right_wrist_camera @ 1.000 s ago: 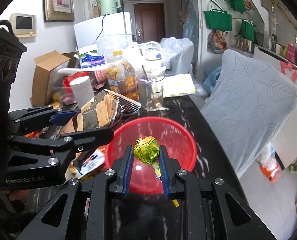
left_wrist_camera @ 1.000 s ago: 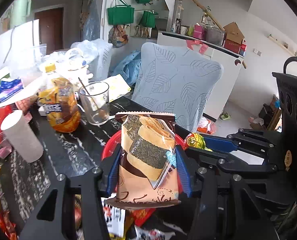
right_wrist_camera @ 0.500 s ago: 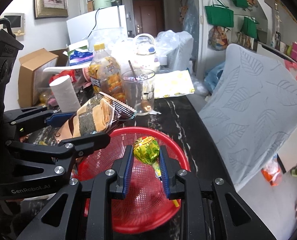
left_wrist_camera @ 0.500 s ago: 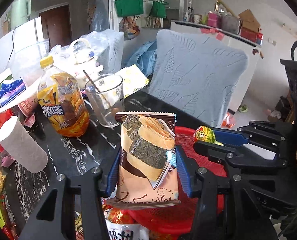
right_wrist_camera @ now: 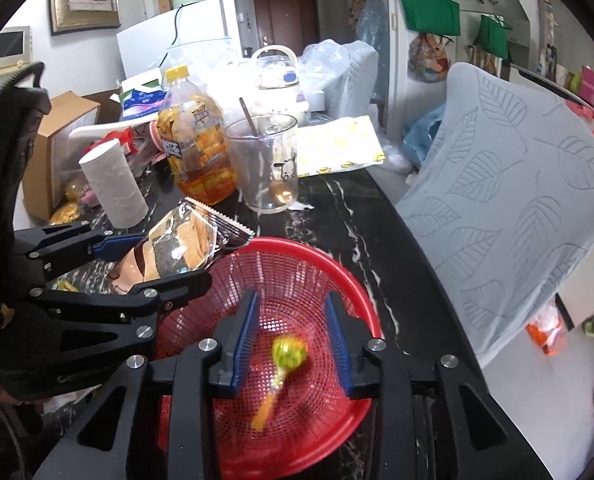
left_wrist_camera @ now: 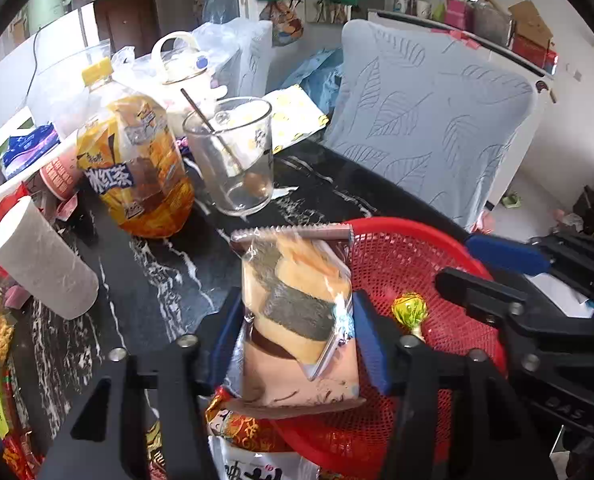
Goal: Organize snacks
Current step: 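Open both grippers to drop the lollipop and cracker packet into the basket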
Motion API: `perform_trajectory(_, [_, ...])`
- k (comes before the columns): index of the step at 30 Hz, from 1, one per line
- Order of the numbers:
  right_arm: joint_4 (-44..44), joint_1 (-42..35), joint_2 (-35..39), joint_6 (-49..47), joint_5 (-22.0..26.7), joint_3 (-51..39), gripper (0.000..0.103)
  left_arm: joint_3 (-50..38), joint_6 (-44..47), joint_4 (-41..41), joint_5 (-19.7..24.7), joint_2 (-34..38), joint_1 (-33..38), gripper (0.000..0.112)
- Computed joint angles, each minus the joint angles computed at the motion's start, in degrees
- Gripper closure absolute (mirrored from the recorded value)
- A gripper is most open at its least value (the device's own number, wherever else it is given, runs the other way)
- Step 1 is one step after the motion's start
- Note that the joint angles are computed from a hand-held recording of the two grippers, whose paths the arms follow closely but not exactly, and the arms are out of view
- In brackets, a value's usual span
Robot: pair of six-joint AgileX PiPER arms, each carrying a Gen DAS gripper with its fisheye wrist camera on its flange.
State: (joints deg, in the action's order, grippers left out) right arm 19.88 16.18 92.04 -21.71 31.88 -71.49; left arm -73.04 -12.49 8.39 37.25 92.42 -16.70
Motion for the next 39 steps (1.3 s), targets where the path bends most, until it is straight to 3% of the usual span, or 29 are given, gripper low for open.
perform_trajectory(2, [-1.0,0.0,-0.7,1.2,-0.1,0.6,0.062,0.5,-2.2,1.9,-0.1,-0.5,-0.6,0.045])
perform_trajectory(17, [-7.0,0.3,-8.2,8.0,0.8,2.9,0.062,1.9,-5.0,4.8,2.0,-8.1,-3.9,0.045])
perform_trajectory(37, [-20.2,8.9,-25.9,23.1,3.1,8.9,0.062,9.8,-18.8,19.4,9.5,-28.5,-14.7,0.045])
perform_trajectory(39, [-21.7,10.3,-27.6,24.9,3.7,9.6,0.058,10.5,-20.5,20.8,10.5,-30.0,-16.0,0.045])
